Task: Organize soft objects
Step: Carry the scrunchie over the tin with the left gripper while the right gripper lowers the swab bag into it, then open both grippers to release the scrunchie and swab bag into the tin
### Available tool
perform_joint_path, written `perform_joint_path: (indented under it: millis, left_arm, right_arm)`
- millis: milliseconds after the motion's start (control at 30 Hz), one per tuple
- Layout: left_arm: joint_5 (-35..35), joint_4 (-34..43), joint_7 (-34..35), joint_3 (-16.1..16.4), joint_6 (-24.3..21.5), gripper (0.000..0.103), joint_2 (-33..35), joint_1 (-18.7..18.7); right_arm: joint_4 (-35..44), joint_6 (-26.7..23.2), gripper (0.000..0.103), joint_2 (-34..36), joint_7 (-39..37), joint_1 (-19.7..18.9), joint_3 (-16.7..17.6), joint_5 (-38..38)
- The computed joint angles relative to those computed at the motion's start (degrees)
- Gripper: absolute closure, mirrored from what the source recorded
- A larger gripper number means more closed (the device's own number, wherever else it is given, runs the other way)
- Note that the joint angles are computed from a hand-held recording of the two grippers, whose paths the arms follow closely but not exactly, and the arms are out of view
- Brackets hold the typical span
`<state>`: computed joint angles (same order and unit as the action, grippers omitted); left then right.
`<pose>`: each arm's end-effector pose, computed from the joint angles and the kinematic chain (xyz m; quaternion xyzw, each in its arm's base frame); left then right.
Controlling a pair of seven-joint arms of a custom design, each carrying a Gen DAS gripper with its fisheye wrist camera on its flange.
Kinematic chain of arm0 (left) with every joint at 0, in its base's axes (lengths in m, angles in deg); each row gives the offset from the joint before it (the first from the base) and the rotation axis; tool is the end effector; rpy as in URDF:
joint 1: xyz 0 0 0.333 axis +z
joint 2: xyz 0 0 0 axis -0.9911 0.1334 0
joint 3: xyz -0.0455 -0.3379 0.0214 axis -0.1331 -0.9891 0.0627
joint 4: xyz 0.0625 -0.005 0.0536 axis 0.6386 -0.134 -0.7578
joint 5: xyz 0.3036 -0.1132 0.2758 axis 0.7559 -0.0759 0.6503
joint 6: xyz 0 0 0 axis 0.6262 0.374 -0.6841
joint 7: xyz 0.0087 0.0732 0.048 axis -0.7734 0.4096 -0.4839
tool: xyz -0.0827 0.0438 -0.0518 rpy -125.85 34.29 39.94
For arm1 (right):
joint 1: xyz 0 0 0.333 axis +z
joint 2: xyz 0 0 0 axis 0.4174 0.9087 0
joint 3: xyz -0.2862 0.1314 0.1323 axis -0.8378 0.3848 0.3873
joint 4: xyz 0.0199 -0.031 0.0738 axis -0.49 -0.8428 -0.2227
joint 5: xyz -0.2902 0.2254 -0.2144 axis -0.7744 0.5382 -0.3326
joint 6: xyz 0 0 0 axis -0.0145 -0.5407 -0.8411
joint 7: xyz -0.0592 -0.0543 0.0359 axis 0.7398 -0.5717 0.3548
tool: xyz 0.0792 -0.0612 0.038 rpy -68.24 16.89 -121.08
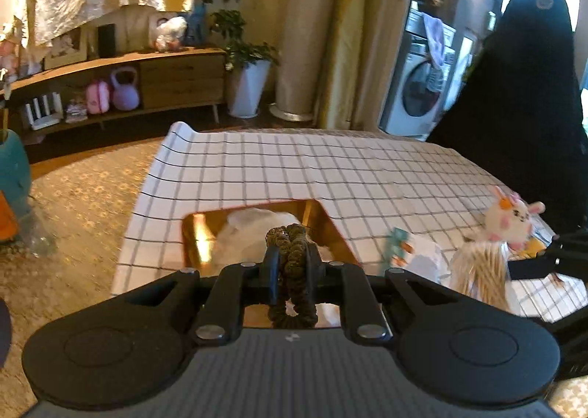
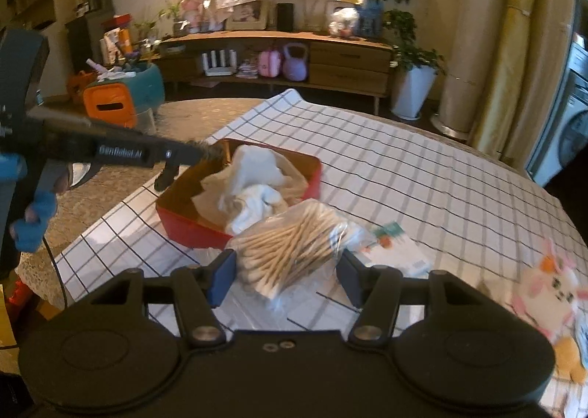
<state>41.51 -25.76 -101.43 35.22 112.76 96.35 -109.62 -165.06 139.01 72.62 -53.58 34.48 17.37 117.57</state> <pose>0.4925 -0.4089 0.4045 -0.7494 0.4951 -0.2947 0.3263 0.5929 0.1352 0.3968 -0.8818 0.2237 -0.0940 0.4044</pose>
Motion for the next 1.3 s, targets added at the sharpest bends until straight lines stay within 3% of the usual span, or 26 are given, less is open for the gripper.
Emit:
perform_joint_path:
  millis: [333,667,967,1300]
  left_arm:
    - [-3.56,0.44,3.10,2.03,2.65,0.089,2.29,3.20]
    - [-8.13,4.09,9.32,4.12,2.93,0.089,7.08,3.74]
    - [-13.61,6.69,15.27,5.49,5.13,0.089,11.11,3.46]
    - [-16.05,8.65,17.83,6.82,4.55,0.089,13.42,1.79]
  right_arm:
    - [5.75,5.26,0.044,6.92,4.59,3.31,3.60,-5.91]
    - [11.60,10.22,0.044,14.41,10.40,4.53,6.91,-13.82]
    - [14.04,9.93,0.045,17.95,14.84,3.80,8.83,-19.06]
    - [13.64,10.21,0.044,18.23,15.57,2.77,9.83,-18.58]
